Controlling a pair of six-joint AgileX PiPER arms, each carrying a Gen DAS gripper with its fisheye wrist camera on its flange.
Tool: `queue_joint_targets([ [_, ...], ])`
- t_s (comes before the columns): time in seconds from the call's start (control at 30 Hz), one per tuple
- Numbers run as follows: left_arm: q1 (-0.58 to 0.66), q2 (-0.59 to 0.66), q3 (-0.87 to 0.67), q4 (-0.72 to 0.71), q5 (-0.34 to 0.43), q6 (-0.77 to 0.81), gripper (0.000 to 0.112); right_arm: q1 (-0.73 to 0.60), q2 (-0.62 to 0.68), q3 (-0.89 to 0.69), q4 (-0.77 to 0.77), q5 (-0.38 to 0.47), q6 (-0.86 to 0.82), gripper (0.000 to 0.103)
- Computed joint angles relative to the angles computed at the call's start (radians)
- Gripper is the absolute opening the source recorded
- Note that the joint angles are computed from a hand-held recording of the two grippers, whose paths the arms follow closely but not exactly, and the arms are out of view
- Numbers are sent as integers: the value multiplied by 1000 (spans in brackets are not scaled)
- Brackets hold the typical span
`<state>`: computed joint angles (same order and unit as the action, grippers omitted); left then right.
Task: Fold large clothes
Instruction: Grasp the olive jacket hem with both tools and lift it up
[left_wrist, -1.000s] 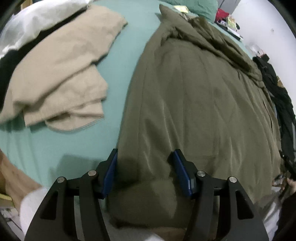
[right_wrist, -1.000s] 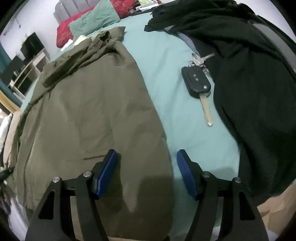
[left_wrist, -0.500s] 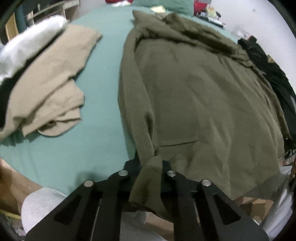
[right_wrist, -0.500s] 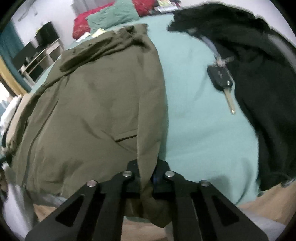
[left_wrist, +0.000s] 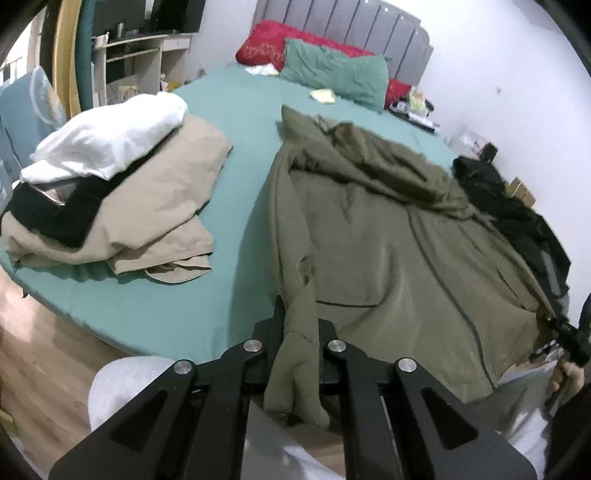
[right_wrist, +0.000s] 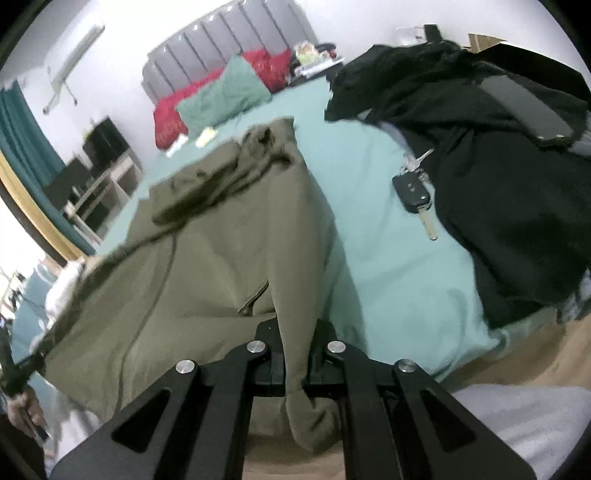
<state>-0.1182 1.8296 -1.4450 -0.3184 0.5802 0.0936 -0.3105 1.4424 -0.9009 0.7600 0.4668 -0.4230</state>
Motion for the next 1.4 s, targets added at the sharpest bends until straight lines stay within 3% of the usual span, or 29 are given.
queue_joint_targets([
  [0.13, 10, -112, 88, -52, -20, 40, 6, -37, -82, 32, 64, 23, -34, 5],
  [0.43, 36, -350, 260, -145, -28, 72, 6, -115, -291, 45, 14, 134, -11, 5],
  [0.53, 48, -419, 277, -148, -7, 76, 6, -131, -359, 15, -8, 177, 11, 5],
  [0.83, 84, -542, 207, -142, 60, 81, 6, -274, -453, -69, 110, 299, -92, 5],
  [0.93, 76, -524, 147, -129, 69, 70, 6, -304, -442, -112, 139, 320, -124, 5],
  [1.1, 39, -406, 8, -61, 52, 30, 6, -249, -326, -206, 150, 253, -169, 5],
  [1.4, 4, -23, -456, 38, 109, -54, 6, -160, -1, -421, 239, 111, -231, 5],
])
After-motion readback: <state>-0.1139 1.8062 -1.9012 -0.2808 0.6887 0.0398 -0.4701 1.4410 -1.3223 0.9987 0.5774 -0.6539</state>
